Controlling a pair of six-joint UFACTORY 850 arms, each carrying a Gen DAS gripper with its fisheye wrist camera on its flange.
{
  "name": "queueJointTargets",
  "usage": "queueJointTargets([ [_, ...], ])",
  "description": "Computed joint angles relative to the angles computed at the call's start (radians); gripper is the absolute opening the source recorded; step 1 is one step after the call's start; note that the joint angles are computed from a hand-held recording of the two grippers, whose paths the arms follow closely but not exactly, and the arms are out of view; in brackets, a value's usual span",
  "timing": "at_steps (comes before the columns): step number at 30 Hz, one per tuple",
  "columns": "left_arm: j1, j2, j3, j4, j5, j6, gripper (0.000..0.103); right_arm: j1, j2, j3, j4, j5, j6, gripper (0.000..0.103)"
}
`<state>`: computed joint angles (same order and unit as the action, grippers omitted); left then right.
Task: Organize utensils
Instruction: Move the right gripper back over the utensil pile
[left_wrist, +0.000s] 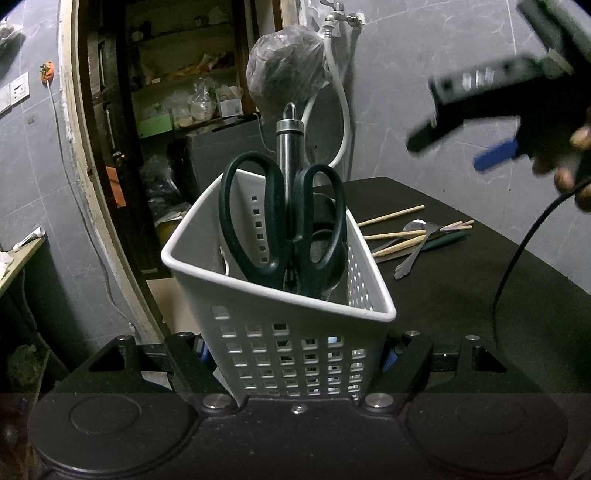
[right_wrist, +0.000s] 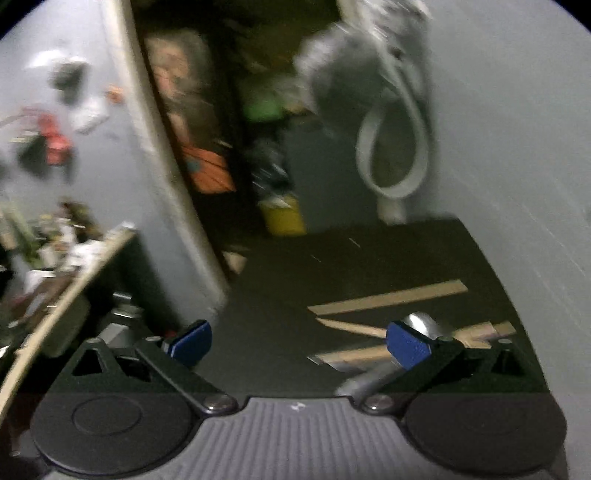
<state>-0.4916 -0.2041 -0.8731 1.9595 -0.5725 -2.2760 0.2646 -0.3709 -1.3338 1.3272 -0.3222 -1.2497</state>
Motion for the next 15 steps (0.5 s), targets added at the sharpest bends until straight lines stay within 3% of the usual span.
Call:
queueJointTargets([
  [6,-0.004,-0.008,-0.012,-0.030,-0.005,0.023,0.078,-0.009,-0.080,-0.048,-0.340,0.046,0.364,0.103],
  [10,-0.008,-0.018,-0.023,-0.054,-0.015,0.039,0.079,-0.020,-0.121,-0.067,-0.446,0.054,0.456,0.103],
  [15,-0.015,-0.027,-0.033,-0.081,-0.027,0.051,0.079,-0.007,-0.195,-0.140,-0.690,0.079,0.701,0.103],
])
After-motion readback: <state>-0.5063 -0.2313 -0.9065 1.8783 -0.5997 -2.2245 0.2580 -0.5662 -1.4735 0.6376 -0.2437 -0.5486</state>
